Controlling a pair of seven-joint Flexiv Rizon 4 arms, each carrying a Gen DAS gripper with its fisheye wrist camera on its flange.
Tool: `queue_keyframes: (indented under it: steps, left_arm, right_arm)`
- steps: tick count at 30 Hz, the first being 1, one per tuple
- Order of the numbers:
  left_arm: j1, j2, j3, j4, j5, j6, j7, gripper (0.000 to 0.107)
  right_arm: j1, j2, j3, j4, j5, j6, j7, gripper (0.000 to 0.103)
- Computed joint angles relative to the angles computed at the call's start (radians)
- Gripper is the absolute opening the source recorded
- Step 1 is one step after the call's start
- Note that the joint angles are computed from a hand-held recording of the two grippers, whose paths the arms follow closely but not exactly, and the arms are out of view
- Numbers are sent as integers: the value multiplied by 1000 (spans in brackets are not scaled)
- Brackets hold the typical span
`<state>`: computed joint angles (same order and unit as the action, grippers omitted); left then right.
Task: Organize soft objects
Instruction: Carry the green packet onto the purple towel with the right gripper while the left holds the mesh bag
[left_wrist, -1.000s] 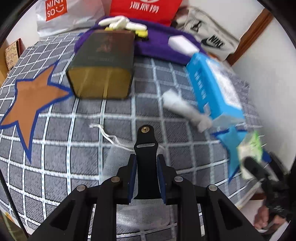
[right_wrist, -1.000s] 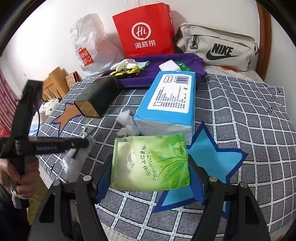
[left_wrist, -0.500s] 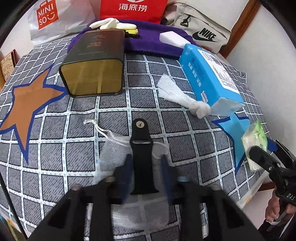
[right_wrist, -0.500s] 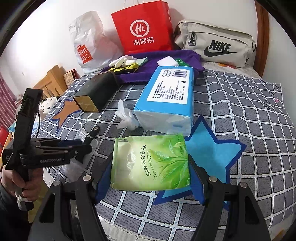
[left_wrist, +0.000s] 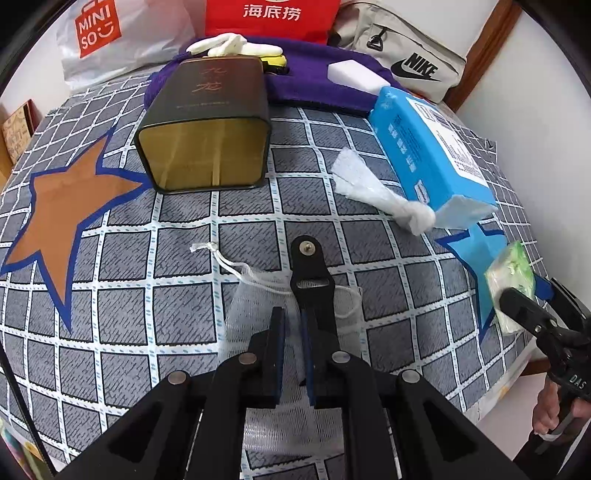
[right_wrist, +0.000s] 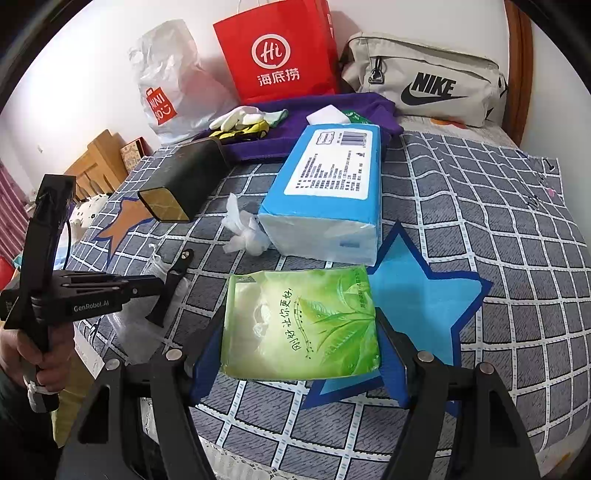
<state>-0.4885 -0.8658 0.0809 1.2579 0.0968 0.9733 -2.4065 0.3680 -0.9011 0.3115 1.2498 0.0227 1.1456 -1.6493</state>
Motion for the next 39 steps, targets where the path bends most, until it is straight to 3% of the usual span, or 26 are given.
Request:
queue_keyframes:
  steps: [3,5,11,13,15,19,25,32,39]
  left_arm:
    - [17,7,-25,26,-25,50,5,29]
    - [7,3,-14,17,-24,46,3,32]
    - [-44,-58,39,-129,28,-111,-10,31]
    - [-54,-75,47,-176,58,-157,-6,22]
    - [-59,-90,47,-217,82,-197,3,21]
    - [-27,-61,9,-160,67,-121,-4,20]
    - [-19,25,24,-45,73,-18,-51,20]
    - [-34,91,71,-10,135,8,-94,20]
    - [-2,113,68,-19,153,52,-81,20]
  right_arm:
    - [1,-3,-1,-1,-1,-3,-1,72]
    - [-1,-5,4,-4,2,-4,-5,72]
    - [-5,-11,8,-10,9,-5,-15,72]
    - [-10,-16,13,-16,13,-8,-22,72]
    - [-11,-17,13,-20,17,-7,-24,72]
    - [-15,-19,16,-29,25,-9,-29,72]
    - [-15,-19,17,-46,28,-4,-42,72]
    - [10,-18,-4,-82,3,7,-49,72]
    - [47,-47,-32,-189,-32,-35,-23,72]
